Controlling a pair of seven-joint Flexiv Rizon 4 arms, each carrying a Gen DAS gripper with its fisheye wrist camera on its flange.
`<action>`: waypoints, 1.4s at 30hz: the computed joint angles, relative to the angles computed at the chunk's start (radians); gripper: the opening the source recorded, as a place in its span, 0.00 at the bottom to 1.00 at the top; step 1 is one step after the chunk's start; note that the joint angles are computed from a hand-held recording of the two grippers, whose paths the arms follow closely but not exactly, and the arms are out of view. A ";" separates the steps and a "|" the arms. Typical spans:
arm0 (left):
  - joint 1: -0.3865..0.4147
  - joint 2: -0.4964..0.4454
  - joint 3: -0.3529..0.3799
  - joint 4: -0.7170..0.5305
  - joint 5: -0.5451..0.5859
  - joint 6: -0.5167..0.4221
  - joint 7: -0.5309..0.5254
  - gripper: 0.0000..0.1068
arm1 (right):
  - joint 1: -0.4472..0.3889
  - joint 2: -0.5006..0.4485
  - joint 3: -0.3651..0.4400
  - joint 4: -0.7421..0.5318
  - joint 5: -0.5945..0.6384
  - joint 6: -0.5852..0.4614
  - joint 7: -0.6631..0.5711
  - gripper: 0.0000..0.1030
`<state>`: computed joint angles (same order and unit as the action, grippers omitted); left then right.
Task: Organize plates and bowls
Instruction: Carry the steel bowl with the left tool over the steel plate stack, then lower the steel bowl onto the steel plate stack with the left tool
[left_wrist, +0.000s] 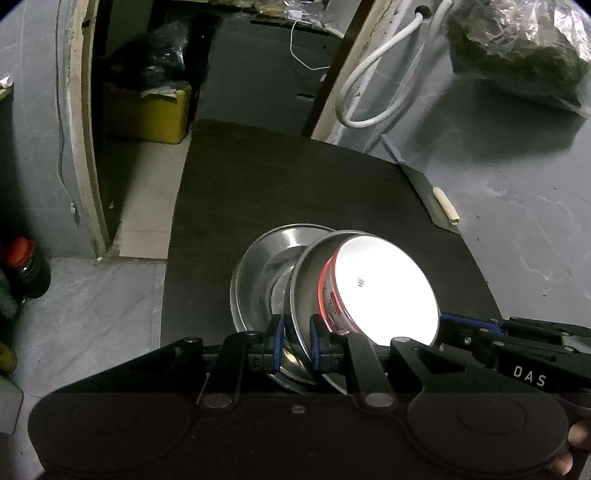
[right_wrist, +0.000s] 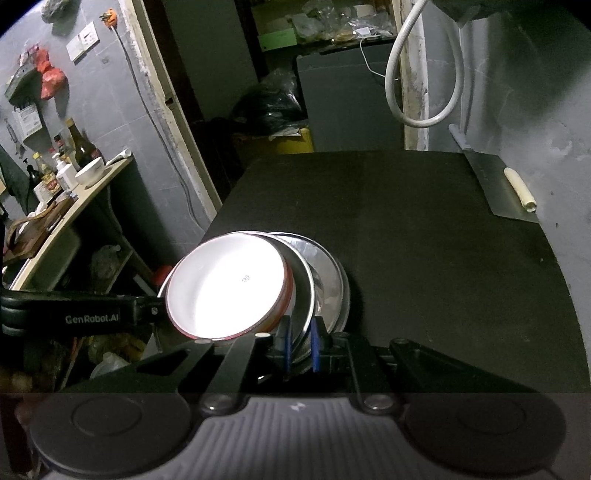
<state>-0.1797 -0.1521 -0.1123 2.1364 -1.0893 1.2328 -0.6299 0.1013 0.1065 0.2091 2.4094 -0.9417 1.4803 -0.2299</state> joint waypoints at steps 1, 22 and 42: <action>0.000 -0.005 0.000 -0.003 0.001 0.003 -0.003 0.13 | -0.003 -0.007 -0.002 -0.004 -0.010 0.006 0.008 0.12; 0.021 -0.061 -0.033 -0.046 0.025 0.051 -0.030 0.13 | 0.016 -0.083 -0.059 -0.051 -0.032 0.038 -0.006 0.12; 0.031 -0.070 -0.035 -0.055 0.060 0.057 -0.058 0.13 | 0.050 -0.108 -0.070 -0.070 0.025 0.020 -0.052 0.12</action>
<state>-0.1490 -0.2219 -0.1471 2.0816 -1.0295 1.2903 -0.6881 0.1509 -0.0013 0.1395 2.3393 -0.9172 1.5005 -0.2819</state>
